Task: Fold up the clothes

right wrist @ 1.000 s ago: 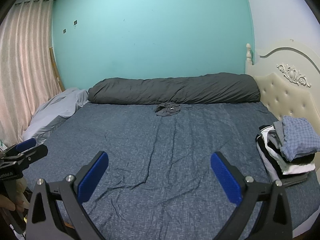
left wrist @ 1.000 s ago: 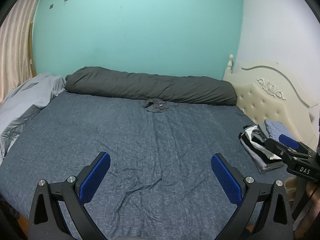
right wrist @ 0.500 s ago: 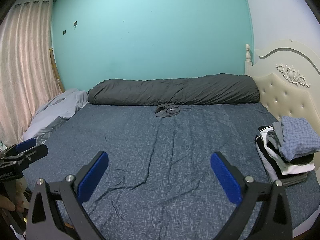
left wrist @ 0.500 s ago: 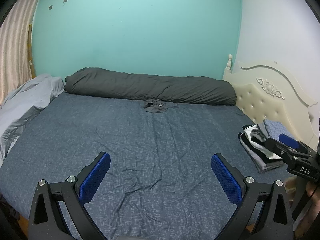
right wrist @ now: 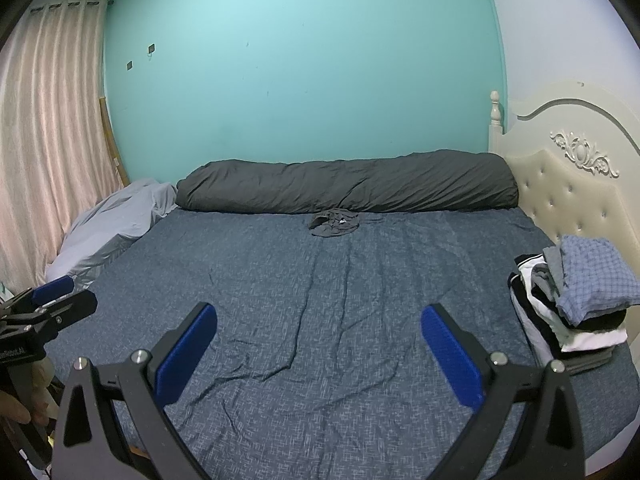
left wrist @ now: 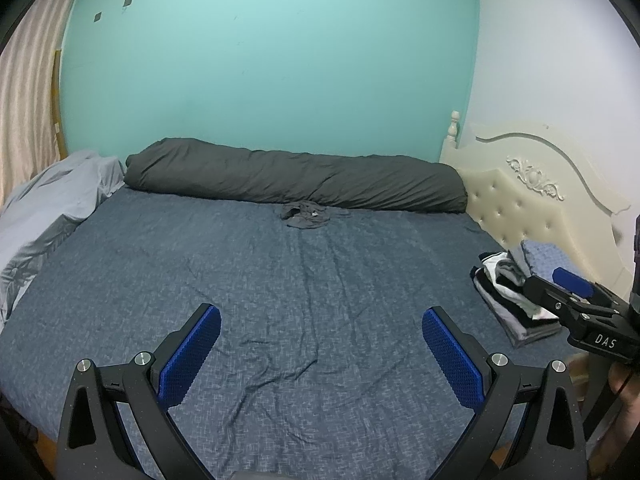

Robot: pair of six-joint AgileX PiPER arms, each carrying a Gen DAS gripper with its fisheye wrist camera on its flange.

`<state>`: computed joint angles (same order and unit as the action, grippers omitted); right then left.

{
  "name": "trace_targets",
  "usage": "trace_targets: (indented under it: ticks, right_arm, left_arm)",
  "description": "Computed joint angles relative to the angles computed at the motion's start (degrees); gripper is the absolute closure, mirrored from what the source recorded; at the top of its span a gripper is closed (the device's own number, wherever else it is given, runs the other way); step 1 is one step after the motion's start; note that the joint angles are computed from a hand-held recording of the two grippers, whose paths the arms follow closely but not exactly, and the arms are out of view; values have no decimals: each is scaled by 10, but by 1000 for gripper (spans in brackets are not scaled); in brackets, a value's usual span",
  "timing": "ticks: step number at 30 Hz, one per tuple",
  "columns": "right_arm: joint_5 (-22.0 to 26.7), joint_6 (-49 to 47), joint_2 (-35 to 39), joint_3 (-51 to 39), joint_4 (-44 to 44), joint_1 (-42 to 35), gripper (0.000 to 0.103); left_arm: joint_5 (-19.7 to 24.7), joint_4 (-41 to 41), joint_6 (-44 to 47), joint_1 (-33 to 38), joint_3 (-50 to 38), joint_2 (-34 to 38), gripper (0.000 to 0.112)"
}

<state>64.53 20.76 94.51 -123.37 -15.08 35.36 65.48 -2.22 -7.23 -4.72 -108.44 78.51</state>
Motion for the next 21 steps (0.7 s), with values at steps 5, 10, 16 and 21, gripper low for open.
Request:
trace_targets:
  ticks: [5, 10, 16, 21]
  right_arm:
    - [1, -1, -2, 0, -1, 0, 0]
    - [1, 0, -2, -1, -3, 3, 0]
    - [10, 1, 4, -15, -4, 5, 0]
    - [12, -4, 6, -19, 0, 3, 0]
  left_arm:
    - [4, 5, -2, -5, -5, 0, 10]
    - [7, 3, -4, -5, -10, 0, 10]
    - [10, 9, -7, -11, -19, 3, 10]
    - [12, 6, -4, -10, -23, 6, 10]
